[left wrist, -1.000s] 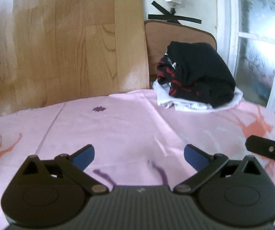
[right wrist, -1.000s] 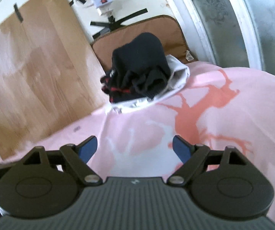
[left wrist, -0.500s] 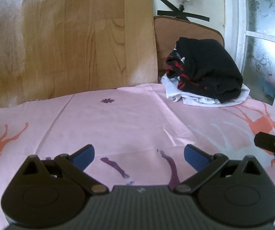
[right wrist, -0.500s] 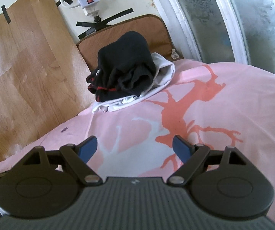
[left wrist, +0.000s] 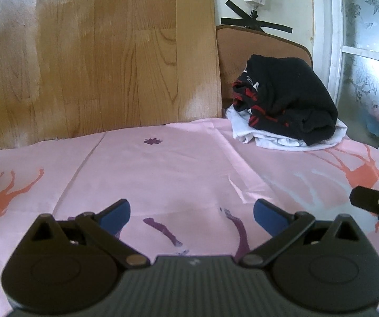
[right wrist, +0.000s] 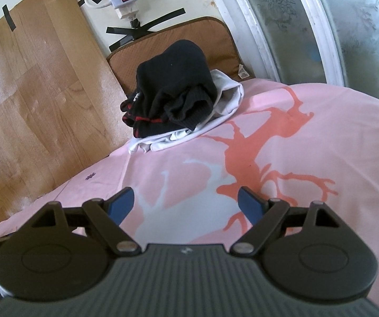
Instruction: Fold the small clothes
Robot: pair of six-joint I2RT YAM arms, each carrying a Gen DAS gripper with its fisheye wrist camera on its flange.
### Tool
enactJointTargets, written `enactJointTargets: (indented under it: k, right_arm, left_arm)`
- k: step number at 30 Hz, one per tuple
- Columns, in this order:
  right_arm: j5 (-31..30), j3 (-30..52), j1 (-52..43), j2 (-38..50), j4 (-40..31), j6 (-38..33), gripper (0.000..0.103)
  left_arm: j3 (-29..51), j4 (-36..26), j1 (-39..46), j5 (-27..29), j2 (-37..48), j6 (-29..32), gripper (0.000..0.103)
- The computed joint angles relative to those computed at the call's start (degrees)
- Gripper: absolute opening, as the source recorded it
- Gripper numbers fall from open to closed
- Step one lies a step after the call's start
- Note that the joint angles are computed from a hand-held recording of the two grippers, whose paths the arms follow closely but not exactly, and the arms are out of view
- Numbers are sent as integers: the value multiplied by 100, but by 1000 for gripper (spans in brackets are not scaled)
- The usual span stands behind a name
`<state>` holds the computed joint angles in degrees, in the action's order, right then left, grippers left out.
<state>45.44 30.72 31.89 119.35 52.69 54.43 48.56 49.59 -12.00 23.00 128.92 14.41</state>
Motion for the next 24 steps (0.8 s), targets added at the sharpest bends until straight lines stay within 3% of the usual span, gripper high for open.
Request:
enactJointTargets:
  k: [12, 24]
  right_arm:
    - [-11, -6, -12, 8, 34, -14, 88]
    - [82, -15, 32, -4, 34, 83, 88]
  left_arm:
    - [-91, 164, 36, 105, -14, 38, 103]
    - [-132, 284, 8, -171, -28, 19, 103]
